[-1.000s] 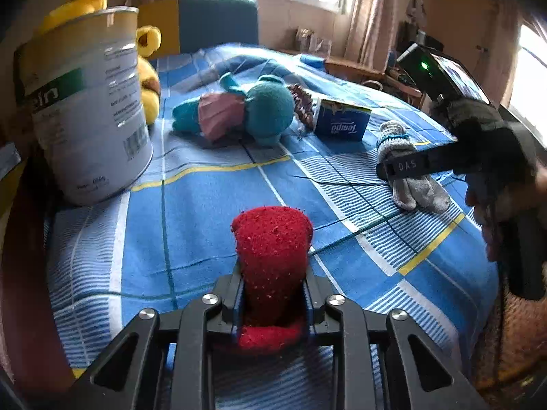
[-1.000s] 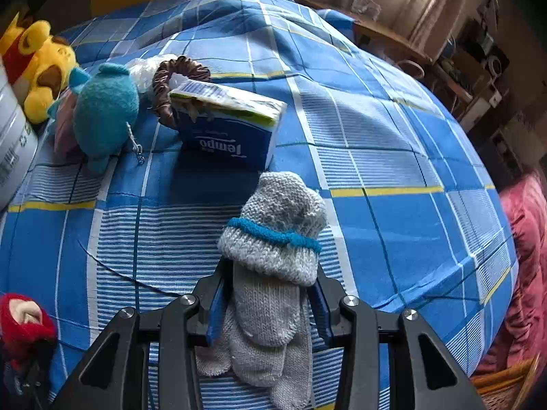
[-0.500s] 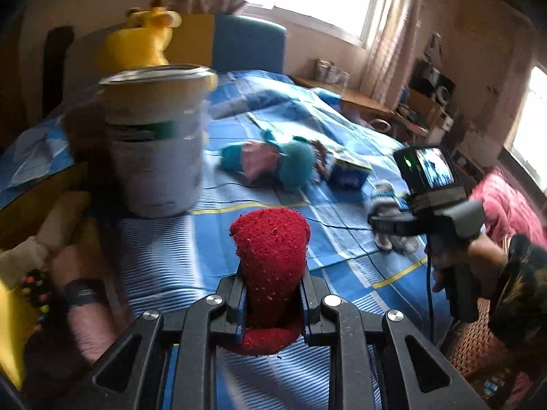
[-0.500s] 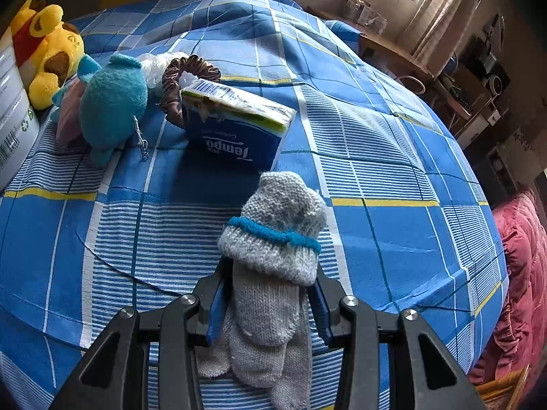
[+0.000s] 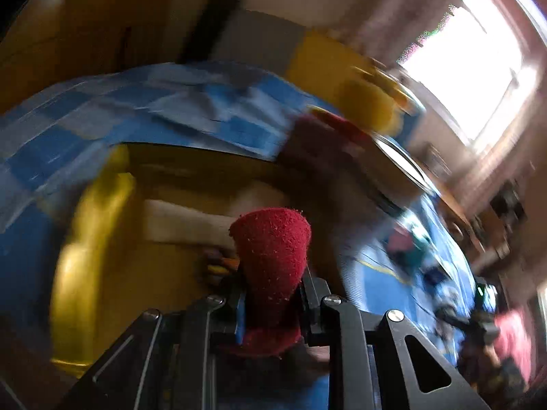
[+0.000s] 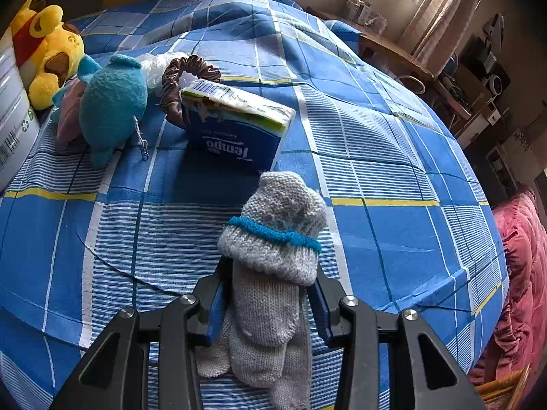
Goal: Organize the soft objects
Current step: 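Carry the red mitten into the gold tray and open the left gripper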
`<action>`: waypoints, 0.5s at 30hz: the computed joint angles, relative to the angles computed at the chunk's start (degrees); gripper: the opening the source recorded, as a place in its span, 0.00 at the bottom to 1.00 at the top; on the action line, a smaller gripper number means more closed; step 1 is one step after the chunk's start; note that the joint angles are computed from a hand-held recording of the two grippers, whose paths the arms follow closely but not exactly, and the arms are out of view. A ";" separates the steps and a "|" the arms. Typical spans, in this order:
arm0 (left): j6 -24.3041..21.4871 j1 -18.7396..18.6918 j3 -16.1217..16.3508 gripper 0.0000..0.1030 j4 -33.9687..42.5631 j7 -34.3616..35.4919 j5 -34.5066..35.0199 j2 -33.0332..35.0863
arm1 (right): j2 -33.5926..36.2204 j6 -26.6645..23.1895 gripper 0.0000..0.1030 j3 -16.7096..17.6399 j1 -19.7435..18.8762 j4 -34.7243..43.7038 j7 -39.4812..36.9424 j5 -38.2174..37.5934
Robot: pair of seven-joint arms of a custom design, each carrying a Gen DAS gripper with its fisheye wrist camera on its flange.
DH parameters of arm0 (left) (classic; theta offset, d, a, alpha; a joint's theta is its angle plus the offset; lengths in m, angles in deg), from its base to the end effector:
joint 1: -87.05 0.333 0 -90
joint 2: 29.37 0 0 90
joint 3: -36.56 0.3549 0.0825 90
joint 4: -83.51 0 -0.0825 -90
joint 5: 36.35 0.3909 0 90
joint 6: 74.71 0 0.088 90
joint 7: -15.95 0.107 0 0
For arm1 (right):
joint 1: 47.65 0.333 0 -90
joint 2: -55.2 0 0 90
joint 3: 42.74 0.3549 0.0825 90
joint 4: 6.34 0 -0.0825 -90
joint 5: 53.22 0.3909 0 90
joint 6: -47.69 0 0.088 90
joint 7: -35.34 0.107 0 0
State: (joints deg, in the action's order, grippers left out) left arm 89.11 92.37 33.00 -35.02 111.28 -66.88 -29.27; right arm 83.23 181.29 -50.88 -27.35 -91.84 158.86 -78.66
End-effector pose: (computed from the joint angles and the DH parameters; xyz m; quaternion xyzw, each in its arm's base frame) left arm 0.5989 0.0462 0.5532 -0.7595 0.5085 -0.3690 0.1686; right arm 0.7306 0.1714 0.4616 -0.6484 0.7106 -0.2624 0.0763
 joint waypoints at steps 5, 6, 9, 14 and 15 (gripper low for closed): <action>-2.70 2.39 1.79 0.22 -0.96 -9.45 5.97 0.57 | 0.17 -0.15 0.40 -0.10 0.06 0.24 -0.10 -0.12; -4.21 2.78 1.86 0.22 -0.52 -10.29 5.77 1.14 | 0.22 -0.20 0.40 -0.16 0.14 0.29 -0.10 -0.30; -7.67 3.47 1.26 0.23 1.04 -12.16 5.87 3.05 | 0.29 -0.22 0.40 -0.19 0.24 0.34 0.04 -0.46; -9.66 3.63 -0.39 0.29 2.31 -14.00 7.76 5.43 | 0.24 -0.18 0.40 -0.16 0.21 0.26 0.02 -0.45; -10.00 3.55 -0.52 0.29 2.45 -14.74 8.92 5.74 | 0.26 -0.21 0.40 -0.15 0.20 0.30 -0.01 -0.44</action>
State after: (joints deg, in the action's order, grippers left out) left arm 79.12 95.92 32.48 -32.57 96.54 -57.96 -23.52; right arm 83.49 181.08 -51.03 -27.15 -91.54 158.85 -79.10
